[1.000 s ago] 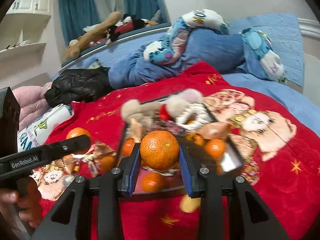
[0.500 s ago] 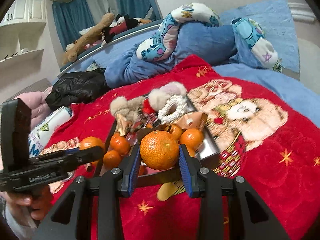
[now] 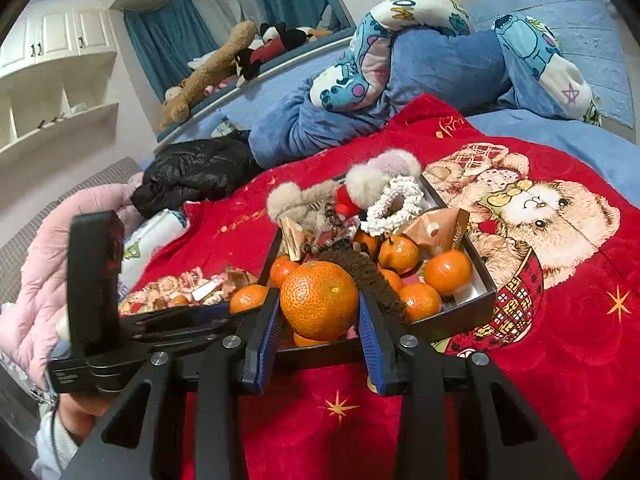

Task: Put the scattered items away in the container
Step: 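Lower the left gripper's mandarin into the tray while the right lowers its mandarin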

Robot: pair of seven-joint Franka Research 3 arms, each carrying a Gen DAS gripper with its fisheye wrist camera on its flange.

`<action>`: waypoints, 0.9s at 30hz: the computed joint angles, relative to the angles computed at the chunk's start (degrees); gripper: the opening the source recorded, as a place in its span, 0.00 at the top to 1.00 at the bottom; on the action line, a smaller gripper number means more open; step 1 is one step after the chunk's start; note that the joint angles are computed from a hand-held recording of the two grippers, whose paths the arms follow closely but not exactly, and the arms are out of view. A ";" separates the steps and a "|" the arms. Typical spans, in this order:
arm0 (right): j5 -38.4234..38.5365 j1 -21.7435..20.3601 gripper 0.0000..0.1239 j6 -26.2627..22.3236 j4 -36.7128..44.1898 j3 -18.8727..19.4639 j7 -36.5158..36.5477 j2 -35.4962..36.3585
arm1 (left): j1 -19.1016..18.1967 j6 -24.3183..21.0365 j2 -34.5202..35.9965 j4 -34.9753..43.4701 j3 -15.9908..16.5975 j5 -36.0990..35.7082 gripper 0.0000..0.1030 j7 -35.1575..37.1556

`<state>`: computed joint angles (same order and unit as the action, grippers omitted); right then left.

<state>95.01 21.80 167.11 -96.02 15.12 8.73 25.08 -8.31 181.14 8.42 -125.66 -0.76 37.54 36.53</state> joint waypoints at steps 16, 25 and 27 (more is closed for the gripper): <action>-33.14 4.36 0.71 4.78 2.52 -2.48 29.59 5.48 | 9.22 0.55 1.25 -0.23 -11.16 -17.57 0.60 17.93; -46.79 5.28 0.71 5.42 8.80 -4.10 42.43 10.56 | 20.63 1.01 3.86 1.35 -24.05 -31.50 0.60 34.76; -49.29 5.63 0.71 5.61 9.94 -4.94 45.36 11.54 | 22.14 1.03 4.64 2.03 -25.90 -33.47 0.60 37.13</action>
